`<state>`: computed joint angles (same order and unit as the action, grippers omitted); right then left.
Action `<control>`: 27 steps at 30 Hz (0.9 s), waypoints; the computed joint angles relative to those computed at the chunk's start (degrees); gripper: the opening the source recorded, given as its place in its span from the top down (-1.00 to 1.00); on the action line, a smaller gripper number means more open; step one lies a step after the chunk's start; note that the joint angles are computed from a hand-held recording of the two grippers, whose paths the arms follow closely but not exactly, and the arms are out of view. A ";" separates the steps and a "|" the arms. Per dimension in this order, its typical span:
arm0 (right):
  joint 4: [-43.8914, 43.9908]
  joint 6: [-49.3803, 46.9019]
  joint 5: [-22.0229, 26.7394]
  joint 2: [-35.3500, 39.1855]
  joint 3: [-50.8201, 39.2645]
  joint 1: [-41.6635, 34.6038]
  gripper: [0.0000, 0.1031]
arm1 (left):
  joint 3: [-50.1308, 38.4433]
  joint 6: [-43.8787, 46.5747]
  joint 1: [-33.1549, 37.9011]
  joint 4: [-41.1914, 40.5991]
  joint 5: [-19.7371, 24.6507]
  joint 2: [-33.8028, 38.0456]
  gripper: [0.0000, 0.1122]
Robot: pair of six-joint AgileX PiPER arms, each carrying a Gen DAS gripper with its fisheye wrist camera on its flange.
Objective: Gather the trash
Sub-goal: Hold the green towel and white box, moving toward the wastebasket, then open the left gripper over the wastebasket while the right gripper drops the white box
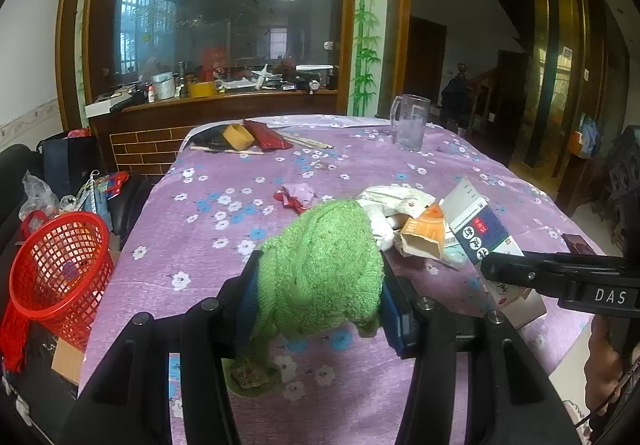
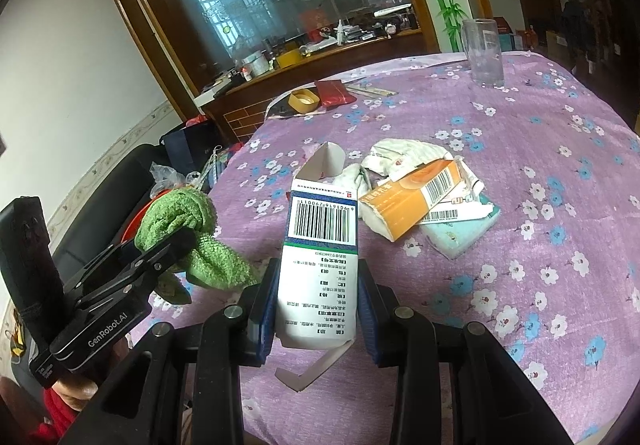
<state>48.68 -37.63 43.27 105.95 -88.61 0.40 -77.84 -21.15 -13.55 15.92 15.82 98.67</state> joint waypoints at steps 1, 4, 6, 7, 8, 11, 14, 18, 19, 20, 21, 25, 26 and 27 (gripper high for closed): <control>-0.20 0.31 0.13 0.25 -0.44 0.05 0.26 | 0.04 -0.09 0.15 0.05 -0.04 -0.06 0.09; -0.25 0.48 0.49 0.60 -1.02 0.15 0.26 | 0.26 0.09 0.63 -0.14 -0.25 -0.36 0.09; -0.79 0.89 0.46 0.89 -1.69 0.59 0.26 | 0.29 -0.07 1.02 -0.05 -0.37 -0.49 0.09; -1.05 1.13 0.58 1.10 -2.12 0.82 0.26 | 0.33 -0.17 1.25 -0.03 -0.39 -0.57 0.09; -1.30 1.42 1.00 1.52 -2.90 1.08 0.26 | 0.38 -0.27 1.47 0.02 -0.35 -0.70 0.09; -1.80 2.50 2.54 2.87 -5.22 1.75 0.26 | 0.41 -1.48 2.30 1.06 -0.10 -1.18 0.09; -3.39 4.30 3.49 4.46 -8.26 2.83 0.26 | 0.52 -2.05 3.72 1.47 -0.24 -2.00 0.09; -6.55 7.25 4.50 6.53 -13.19 5.30 0.26 | 0.37 0.77 6.74 -1.64 -0.07 -3.27 0.09; -7.49 8.05 4.85 7.13 -14.77 6.11 0.26 | 0.21 2.06 7.80 -3.10 0.08 -3.56 0.09; -8.06 8.58 5.22 7.60 -16.02 6.74 0.26 | 0.11 3.31 8.71 -4.52 0.19 -3.83 0.09; -8.69 9.25 5.82 8.23 -17.70 7.53 0.26 | 0.04 4.78 9.98 -6.21 0.28 -4.18 0.09; -11.44 13.38 10.61 13.40 -28.74 10.89 0.26 | 0.03 9.88 15.00 -11.32 0.82 -5.33 0.08; -12.29 14.91 12.43 15.41 -32.76 11.76 0.26 | -0.14 11.21 16.39 -12.50 1.08 -5.43 0.08; -13.08 16.29 13.96 17.10 -36.22 12.55 0.26 | -0.44 12.10 17.39 -13.20 1.40 -5.42 0.08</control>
<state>35.60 -21.33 57.22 123.05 -124.83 12.95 -78.28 -9.05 3.84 2.72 17.23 93.26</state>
